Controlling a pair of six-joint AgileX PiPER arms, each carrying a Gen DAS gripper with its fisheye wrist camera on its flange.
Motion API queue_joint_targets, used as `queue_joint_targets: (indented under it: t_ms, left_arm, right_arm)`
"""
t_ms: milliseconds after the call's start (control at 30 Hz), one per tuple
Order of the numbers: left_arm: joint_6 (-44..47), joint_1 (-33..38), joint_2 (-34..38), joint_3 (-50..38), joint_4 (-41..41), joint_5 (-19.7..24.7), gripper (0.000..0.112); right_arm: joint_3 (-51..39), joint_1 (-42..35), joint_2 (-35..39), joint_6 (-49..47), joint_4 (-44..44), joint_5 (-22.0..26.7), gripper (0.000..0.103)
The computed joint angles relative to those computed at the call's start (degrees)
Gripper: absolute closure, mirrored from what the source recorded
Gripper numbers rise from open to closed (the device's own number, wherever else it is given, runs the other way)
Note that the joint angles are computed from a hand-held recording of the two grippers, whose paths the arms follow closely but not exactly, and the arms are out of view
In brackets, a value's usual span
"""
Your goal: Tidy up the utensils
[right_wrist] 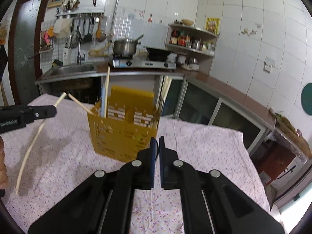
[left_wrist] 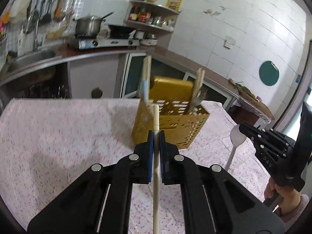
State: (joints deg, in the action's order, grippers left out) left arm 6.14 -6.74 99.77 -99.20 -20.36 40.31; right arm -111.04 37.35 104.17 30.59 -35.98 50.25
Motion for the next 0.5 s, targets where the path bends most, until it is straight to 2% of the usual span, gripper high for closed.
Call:
queue_joint_targets:
  t_ms: [200,333,433,500]
  left_arm:
    - [-1.92,-1.72,-0.89,-0.17,0.83,-1.01,0.108]
    - [0.15,-1.27,-1.51,-0.34,-2.44,-2.02,0.108]
    - [-0.71,-1.95,-0.67,-3.07,-1.61,-2.59,0.108]
    - [-0.95,-2.17,1.27,-7.62,-1.97,-1.00,0.108]
  right_arm:
    - [-2.39,1.21,-0.07,-0.57,-2.50,1.10,0.099]
    - [-2.03,1.44,-0.86,0.54,-4.08,0.53,0.099]
    - [-6.02,1.01,0.91,-0.89,-4.04,2.07,0.099]
    - [-9.58,0.48,2.43,-3.03,-3.33,3.45,0.099]
